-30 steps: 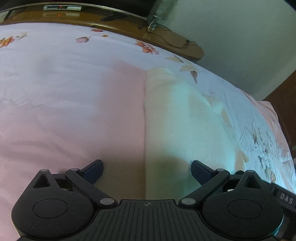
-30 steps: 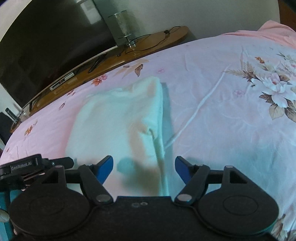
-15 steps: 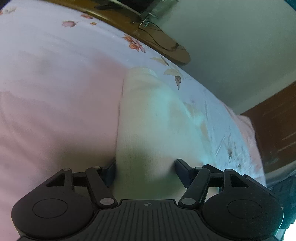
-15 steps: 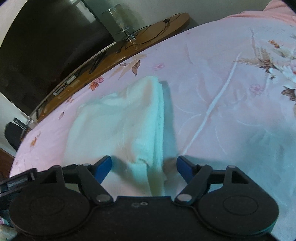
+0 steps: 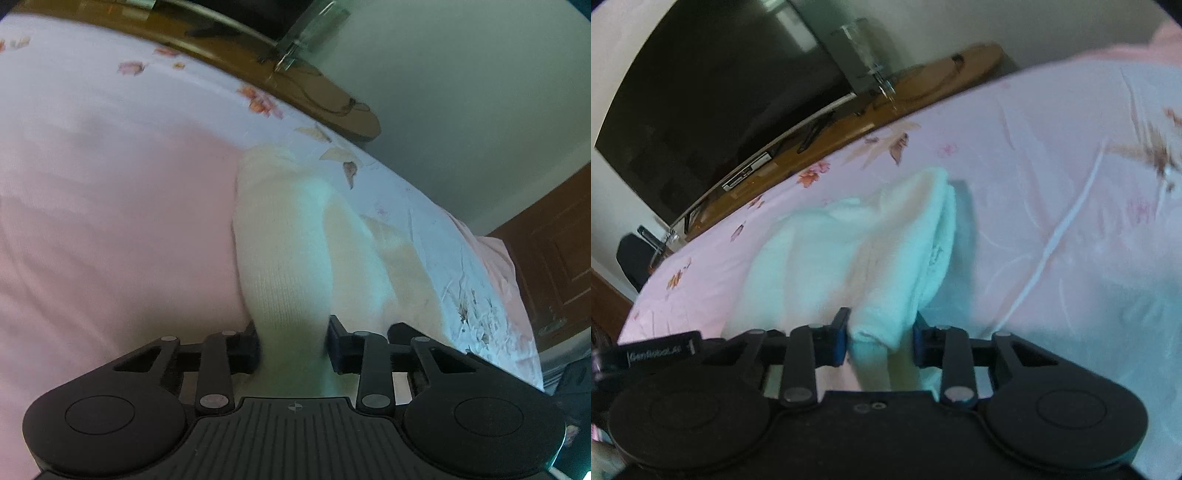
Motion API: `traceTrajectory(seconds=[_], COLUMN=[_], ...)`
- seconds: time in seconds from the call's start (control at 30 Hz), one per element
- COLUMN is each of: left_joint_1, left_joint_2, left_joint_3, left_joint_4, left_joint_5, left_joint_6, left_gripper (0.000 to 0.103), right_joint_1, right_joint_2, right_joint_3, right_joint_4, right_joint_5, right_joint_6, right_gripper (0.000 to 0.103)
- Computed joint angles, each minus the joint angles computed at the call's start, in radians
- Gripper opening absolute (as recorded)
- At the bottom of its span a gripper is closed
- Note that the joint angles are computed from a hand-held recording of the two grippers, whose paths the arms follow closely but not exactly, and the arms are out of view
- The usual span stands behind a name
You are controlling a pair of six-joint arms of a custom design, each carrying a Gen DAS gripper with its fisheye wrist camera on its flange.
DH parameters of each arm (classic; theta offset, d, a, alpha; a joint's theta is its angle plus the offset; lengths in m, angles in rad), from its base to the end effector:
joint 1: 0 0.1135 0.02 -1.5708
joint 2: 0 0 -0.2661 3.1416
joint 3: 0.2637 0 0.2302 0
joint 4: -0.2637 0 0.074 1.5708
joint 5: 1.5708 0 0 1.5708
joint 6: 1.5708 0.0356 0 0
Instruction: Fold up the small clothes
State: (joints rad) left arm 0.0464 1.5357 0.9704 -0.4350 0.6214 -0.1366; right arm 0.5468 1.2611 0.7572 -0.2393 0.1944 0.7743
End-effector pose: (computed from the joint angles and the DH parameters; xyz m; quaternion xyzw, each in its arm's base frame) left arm 0.2867 -0.0074 0.2244 0.0022 0.9177 -0.3052 0.2544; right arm 0.2109 0.1203 0.2385 0.1422 0.9010 0.1754 0.3705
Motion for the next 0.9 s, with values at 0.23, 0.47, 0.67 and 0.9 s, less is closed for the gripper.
traceTrajectory(seconds=[0.23,0.47,0.67,0.9], left_joint_1=[0.04,0.202,0.383,0.544], left_joint_2=[-0.064,-0.087,-0.03,0.118], left_joint_3=[0.049,0.156,0.286,0.439], left_joint_4=[-0.078,-0.238,-0.382,-0.465], left_joint_5=[0.019,0.086,0.134,0.14], left_joint_6=[0.046,0.171,0.324,0.484], left_gripper=[0.033,0.033,0.033,0.033], right_joint_1=[0.067,0.166,0.252,0.31], right_joint_2=[-0.014,0.055,0.182,0.394], right_joint_3=[0.077,0.24,0.391,0.562], right_joint_4=[-0.044,-0.104,-0.104,-0.04], right_joint_5=[0.057,0.115,0.144,0.134], right_joint_6=[-0.009,-0.016,-0.02,-0.03], right_gripper=[0.029,0.029,0.029,0.029])
